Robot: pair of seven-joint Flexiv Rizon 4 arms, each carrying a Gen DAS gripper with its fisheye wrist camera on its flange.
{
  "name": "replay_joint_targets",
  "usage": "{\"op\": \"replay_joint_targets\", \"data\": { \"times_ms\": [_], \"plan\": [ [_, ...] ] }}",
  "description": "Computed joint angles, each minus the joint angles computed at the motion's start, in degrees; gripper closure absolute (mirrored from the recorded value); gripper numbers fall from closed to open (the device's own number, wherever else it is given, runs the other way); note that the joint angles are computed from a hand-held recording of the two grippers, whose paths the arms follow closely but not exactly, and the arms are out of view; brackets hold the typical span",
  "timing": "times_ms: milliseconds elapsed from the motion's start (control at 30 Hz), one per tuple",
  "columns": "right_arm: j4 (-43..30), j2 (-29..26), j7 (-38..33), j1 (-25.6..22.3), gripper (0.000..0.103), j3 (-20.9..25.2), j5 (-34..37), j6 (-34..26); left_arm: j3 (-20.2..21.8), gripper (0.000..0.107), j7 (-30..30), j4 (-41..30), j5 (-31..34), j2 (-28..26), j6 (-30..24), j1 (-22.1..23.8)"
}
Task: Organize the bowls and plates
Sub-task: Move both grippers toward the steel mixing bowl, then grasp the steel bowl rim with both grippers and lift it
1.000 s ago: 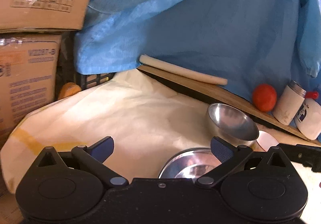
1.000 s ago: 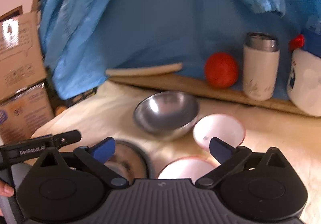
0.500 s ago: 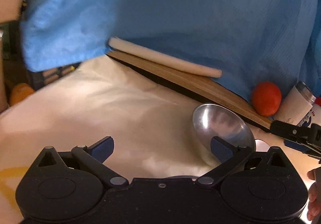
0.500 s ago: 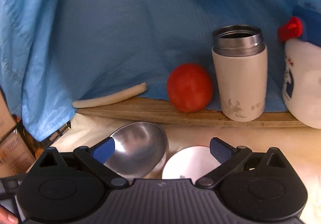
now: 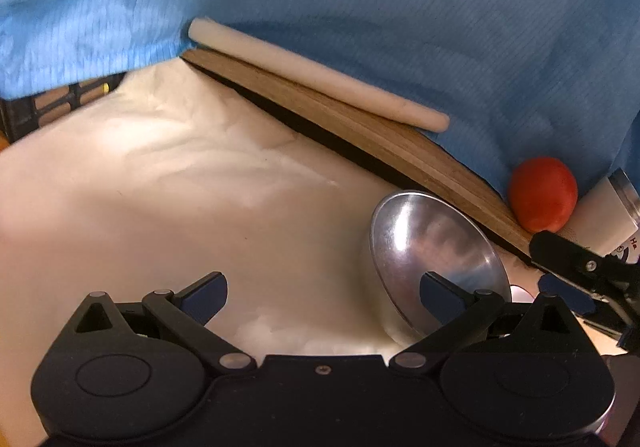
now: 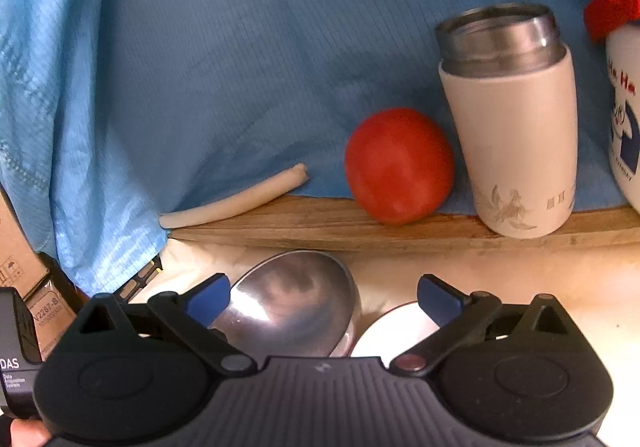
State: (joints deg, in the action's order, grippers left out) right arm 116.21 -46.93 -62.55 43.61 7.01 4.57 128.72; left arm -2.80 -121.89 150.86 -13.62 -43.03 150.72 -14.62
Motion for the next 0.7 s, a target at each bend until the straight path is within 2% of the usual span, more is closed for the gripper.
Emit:
{"op": "replay_joint_targets", "data": {
  "times_ms": [67, 167, 300, 367, 700],
  "plan": [
    [-0.23, -0.25, 0.06, -0.05, 0.01, -0.15, -0.12, -0.85, -0.62, 0.005, -1.15, -0.44, 3.1, -0.69, 0.28, 2.25],
    [-0.9, -0.75, -0.16, 1.16, 0.014, -1.17, 0.62, -2.38, -1.13, 0.007, -2.03, -1.04, 6.04, -1.37, 0.55, 4.21],
    [-1.58, -1.22, -1.3, 3.7, 0.017, -3.04, 2.61, -2.78, -0.89, 0.012, -0.75, -1.43, 6.03, -1.34, 0.19, 3.58],
    [-1.66, -1.32, -2.2, 4.89, 0.026, -3.95, 3.84, -2.54, -1.0, 0.014, -0.65, -1.54, 6.35, -1.5, 0.24, 3.79],
    [-2.65, -1.78, -5.89, 7.96, 0.045, -6.03, 7.06, -3.24, -1.33, 0.034, -0.54, -1.79, 7.66, -2.27, 1.36, 4.42]
  ]
}}
